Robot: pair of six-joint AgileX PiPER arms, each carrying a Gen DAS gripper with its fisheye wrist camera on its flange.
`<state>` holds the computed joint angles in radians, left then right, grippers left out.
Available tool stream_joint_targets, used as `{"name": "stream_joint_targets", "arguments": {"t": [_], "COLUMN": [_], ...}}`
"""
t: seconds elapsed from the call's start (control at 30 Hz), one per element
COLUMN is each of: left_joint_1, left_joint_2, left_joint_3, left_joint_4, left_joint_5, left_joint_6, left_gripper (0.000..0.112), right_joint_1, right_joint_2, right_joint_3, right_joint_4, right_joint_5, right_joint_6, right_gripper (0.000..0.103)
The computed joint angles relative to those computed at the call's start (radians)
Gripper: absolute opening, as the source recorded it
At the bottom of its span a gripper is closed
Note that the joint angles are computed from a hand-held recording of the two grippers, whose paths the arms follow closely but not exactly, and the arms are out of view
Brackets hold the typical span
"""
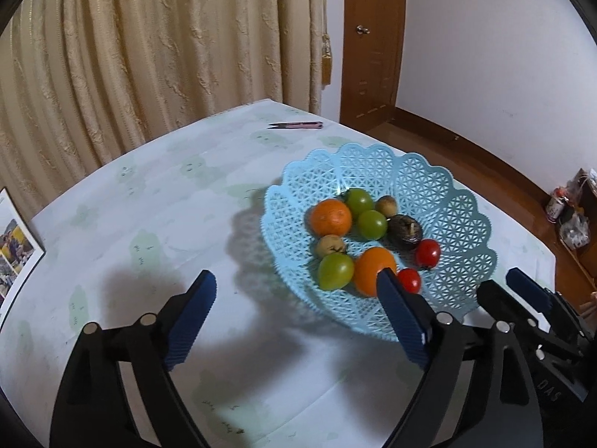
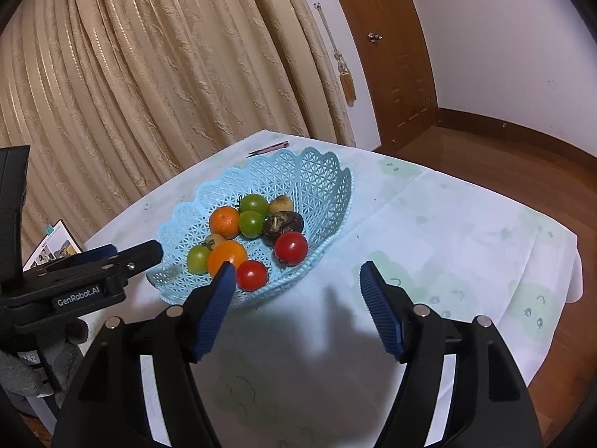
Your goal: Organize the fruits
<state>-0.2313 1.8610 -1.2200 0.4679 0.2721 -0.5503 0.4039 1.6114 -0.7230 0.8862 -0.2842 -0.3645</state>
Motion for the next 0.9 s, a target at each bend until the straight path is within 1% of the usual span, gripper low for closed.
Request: {"name": "stream_joint_targets", "arguments": {"t": [0.1, 0.17, 0.27, 0.3, 0.37, 0.43, 0.63, 0.83, 0.9], "left_joint_1": [-0.003, -0.003, -0.004, -0.008, -0.017, -0.027, -0.032, -0.030, -0.032], "left_joint_2": [-0.010, -0.017, -0.033, -0.037, -0.045, -0.055, -0.105, -0.155, -0.165], "left_joint_3": [0.022, 0.036, 0.061, 0.067, 0.081, 0.099, 0.160, 0.210, 0.220], "left_joint_4": [0.128, 0.187, 0.271, 0.313, 0.416, 0.517, 0.659, 0.764, 0.799], "left_joint_5": [0.002, 0.004, 0.002, 0.007, 0.020, 0.035, 0.025, 0.008, 0.008], "left_joint_6": [-0.119, -0.177, -0.258, -0.299, -0.398, -0.497, -0.631, -0.734, -0.768], "left_gripper": [0.090, 0.091, 0.093, 0.094, 0.097, 0.098, 0.098, 0.098, 0.098], "right_joint_1": [0.006, 0.013, 0.026, 0.035, 0.051, 0.066, 0.110, 0.151, 0.163], "right_joint_2": [-0.008, -0.011, -0.018, -0.022, -0.031, -0.039, -0.046, -0.057, -0.061], "right_joint_3": [0.007, 0.009, 0.006, 0.004, 0.005, 0.005, -0.015, -0.024, -0.026], "right_joint_4": [0.033, 0.056, 0.112, 0.139, 0.174, 0.209, 0.329, 0.421, 0.452], "right_joint_5": [0.002, 0.000, -0.002, -0.004, -0.018, -0.028, -0.050, -0.084, -0.099], "right_joint_6": [-0.025, -0.042, -0.097, -0.124, -0.155, -0.189, -0.302, -0.390, -0.417], "right_gripper": [0.072, 0.077, 0.079, 0.083, 0.084, 0.084, 0.084, 0.084, 0.086]}}
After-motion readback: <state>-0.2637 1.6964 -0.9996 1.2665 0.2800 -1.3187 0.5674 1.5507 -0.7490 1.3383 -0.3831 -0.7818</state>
